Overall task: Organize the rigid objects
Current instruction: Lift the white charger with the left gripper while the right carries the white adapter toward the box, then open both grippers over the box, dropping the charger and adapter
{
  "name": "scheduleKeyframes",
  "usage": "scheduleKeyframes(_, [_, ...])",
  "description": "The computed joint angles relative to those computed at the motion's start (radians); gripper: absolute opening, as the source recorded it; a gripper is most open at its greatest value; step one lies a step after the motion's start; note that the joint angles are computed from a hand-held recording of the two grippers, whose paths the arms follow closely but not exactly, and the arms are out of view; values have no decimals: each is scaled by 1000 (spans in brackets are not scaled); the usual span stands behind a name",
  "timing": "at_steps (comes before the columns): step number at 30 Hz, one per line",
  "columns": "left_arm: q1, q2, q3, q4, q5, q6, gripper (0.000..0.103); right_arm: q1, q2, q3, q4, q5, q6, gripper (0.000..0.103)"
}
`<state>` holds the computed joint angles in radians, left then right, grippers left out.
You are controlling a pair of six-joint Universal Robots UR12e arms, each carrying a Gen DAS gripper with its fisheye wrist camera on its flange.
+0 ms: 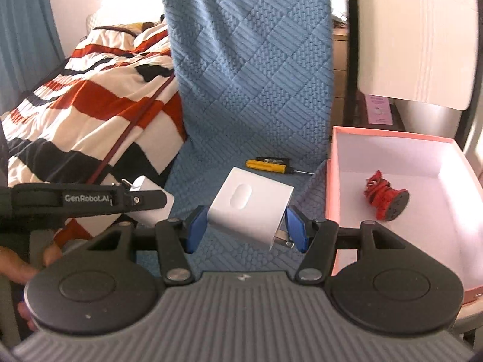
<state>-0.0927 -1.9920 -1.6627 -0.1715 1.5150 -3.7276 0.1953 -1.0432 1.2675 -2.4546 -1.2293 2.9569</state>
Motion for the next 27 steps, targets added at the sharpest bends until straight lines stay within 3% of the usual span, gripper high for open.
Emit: scheduleKeyframes(27, [-100,-125,226,-49,-83,75,31,-92,-59,77,-105,-104,88,60])
